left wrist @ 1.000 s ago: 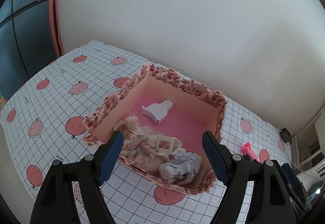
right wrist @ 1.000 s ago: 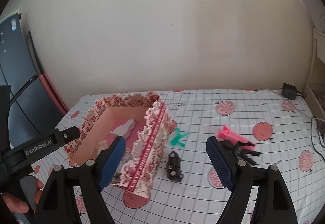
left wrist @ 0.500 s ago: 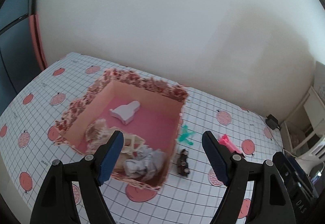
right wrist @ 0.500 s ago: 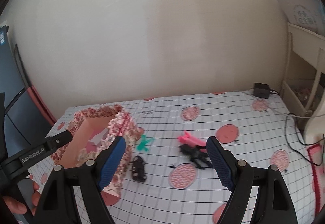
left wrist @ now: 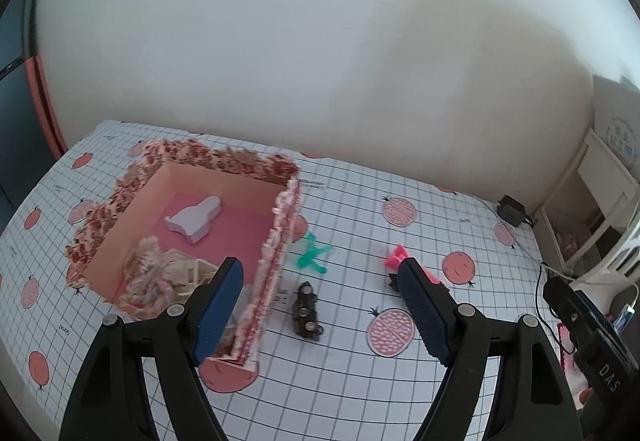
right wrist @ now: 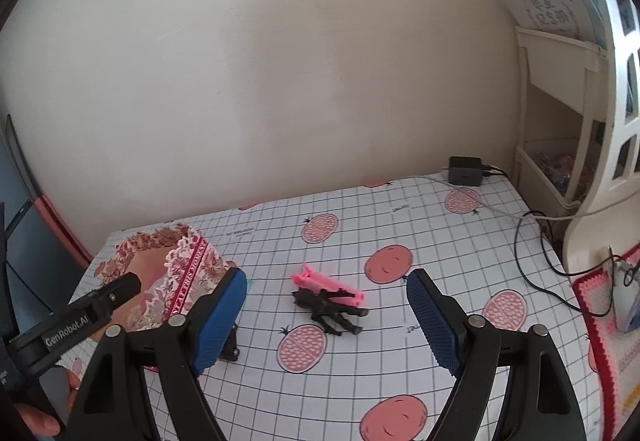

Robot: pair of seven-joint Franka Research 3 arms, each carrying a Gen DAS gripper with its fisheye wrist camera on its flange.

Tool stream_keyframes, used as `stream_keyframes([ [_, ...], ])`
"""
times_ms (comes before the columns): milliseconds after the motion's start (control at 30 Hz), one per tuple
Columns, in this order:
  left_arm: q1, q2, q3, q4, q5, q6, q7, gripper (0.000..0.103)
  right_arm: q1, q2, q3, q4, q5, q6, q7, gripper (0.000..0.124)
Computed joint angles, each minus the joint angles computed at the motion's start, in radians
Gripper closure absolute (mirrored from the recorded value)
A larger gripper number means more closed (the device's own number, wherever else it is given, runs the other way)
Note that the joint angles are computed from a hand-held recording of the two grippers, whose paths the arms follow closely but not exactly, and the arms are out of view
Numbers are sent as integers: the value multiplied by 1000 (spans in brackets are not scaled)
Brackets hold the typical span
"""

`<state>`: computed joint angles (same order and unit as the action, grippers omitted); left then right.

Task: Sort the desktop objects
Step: 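Withdraw both tools from the box toward the black toy car and pink toy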

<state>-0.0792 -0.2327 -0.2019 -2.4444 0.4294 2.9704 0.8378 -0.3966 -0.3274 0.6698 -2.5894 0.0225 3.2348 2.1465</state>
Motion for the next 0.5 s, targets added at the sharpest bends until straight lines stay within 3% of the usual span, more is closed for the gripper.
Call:
stream_keyframes([
  [200,2,41,-26,34,56,-9,-24,23,30,13,-47,-15,16,3,-6,39],
  [500,-37,136,-13,77,61,-17,-27,23,-1,94,-32,6,-17,-13,8,39],
])
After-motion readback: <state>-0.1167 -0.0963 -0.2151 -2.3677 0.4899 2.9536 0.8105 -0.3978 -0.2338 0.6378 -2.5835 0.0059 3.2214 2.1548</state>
